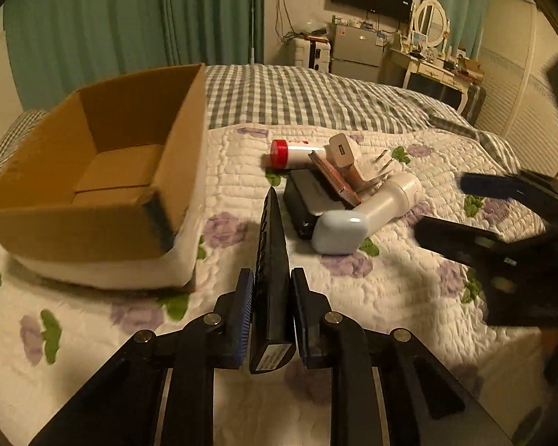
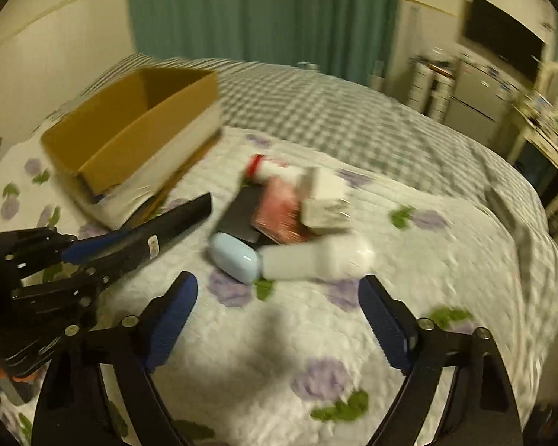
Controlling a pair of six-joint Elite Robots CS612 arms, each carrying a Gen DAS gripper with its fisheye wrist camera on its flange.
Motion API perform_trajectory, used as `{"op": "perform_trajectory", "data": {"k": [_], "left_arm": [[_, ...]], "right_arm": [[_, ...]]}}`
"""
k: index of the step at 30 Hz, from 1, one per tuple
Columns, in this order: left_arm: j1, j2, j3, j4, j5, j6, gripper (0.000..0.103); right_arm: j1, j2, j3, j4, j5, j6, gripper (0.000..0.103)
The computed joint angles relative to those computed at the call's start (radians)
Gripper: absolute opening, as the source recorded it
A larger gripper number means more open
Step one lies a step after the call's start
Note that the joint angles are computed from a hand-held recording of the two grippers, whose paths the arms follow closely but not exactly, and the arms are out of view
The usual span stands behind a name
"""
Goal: Organize rigid objects
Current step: 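Lower the left tool and grasp the black TV remote, then grasp the light blue earbuds case with the right tool while the left holds the remote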
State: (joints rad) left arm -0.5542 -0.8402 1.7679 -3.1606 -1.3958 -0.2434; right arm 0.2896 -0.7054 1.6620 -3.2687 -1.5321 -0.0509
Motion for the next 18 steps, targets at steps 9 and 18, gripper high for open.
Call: {"op": "perform_trajectory", "data": {"k": [9, 18], "left_arm": [[0.007, 0.005, 0.000, 0.000, 0.005, -0.010, 0.020], [0.015, 0.005, -0.004, 0.007, -0.014, -0.023, 0.020]], "right_arm": [[0.019, 0.093, -0.186, 0.240, 0.041, -0.143, 0.055], [0.043, 0.102, -0.181, 0.219, -0.011, -0.167, 0.040]]}}
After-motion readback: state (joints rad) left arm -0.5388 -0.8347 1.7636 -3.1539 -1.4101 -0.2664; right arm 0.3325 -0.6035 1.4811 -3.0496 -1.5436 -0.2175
